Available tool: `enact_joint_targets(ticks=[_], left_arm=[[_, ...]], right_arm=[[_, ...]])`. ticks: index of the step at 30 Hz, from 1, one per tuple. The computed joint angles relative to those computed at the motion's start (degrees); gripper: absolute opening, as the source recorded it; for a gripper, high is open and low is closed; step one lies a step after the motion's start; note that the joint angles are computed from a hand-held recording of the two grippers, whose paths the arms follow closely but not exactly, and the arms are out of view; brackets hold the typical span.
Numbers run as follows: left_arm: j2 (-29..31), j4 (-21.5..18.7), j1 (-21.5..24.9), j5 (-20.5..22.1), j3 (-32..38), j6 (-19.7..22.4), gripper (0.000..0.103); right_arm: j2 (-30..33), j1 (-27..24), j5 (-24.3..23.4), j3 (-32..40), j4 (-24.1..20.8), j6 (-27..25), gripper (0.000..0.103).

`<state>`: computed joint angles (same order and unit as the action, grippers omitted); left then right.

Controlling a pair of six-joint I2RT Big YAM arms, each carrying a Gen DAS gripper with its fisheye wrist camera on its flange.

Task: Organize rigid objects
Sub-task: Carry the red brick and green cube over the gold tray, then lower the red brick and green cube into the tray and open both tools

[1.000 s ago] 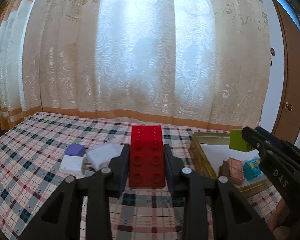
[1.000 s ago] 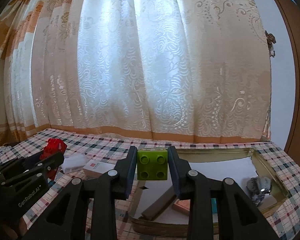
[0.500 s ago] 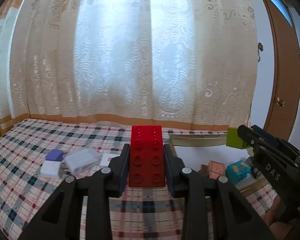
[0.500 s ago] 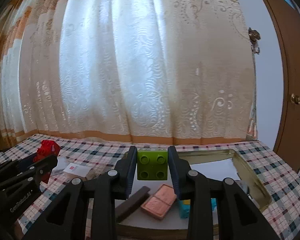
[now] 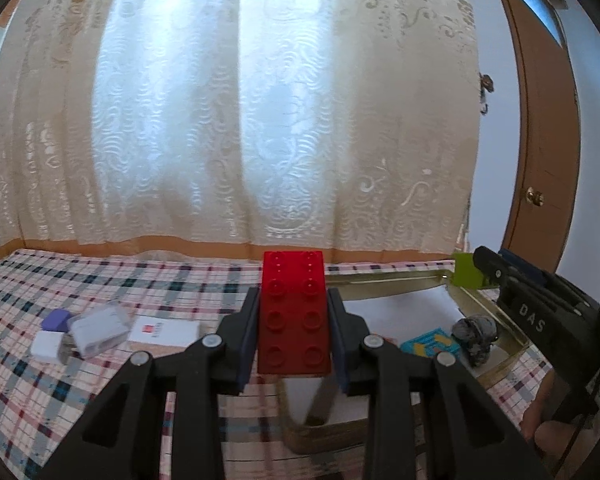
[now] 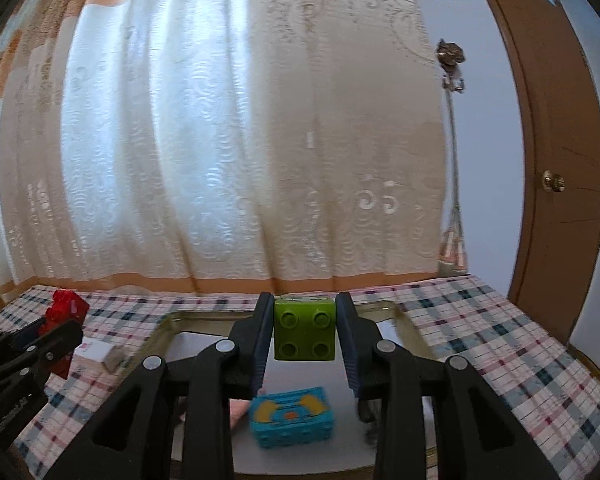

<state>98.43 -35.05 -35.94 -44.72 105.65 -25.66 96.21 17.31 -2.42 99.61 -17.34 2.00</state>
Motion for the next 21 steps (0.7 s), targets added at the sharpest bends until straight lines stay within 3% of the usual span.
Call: enact_joint_targets(ticks=[11, 21], left_arm=[[7.5, -3.8, -0.5, 4.4, 10.3, 1.0, 0.030], [14.4, -9.2, 0.1, 7.9, 20.6, -0.3, 0.030]], right_arm=[[3.1, -3.7, 0.7, 4.3, -2.8, 0.4, 0.034], [7.1, -6.3, -10.4, 10.3, -7.9, 4.2, 0.034]])
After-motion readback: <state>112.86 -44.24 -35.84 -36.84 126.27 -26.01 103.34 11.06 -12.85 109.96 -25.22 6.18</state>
